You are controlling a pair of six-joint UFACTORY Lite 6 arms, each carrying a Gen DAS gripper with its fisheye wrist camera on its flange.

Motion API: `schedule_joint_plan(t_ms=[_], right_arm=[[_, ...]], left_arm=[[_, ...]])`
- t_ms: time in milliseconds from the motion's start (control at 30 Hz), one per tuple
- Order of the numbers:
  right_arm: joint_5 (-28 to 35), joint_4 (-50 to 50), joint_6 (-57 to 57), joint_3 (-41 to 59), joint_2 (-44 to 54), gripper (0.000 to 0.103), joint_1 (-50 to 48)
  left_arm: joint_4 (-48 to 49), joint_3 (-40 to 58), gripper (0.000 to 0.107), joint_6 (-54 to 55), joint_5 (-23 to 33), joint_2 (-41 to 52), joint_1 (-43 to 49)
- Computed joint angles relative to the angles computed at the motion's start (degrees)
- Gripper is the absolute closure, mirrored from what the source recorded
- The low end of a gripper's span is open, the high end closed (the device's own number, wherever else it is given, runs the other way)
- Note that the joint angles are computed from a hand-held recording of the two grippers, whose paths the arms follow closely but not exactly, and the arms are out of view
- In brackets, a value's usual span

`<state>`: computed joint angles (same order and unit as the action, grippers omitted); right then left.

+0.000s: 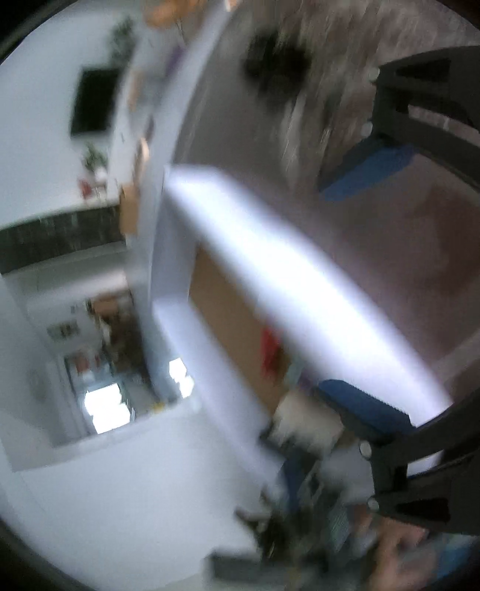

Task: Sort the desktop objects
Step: 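Return both open tools over the table and hold still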

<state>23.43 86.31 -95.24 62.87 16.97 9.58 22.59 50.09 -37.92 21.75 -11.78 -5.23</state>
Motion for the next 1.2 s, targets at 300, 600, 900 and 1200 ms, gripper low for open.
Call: schedule_joint_plan(t_ms=[300, 600, 900, 1200], right_arm=[[-6.9, 20.4, -44.0, -15.6, 1.8, 0.003, -30.8], [-6.7, 11.7, -30.9, -9.0, 7.8, 0.000, -36.3], [-6.1, 7.2, -26.8, -12.0, 3.8, 0.000, -37.8], [-6.1, 7.3, -26.9, -12.0, 3.8, 0.000, -37.8]], left_arm=[[11.9, 17.9, 0.007, -20.6, -0.2, 27.6, -31.0], [18.7, 45.3, 0.006, -25.8, 2.4, 58.4, -34.0], [22.5, 46.5, 0.004, -29.3, 1.7, 59.3, -33.5], [22.3, 46.2, 0.004, -29.1, 1.6, 58.9, -33.4]])
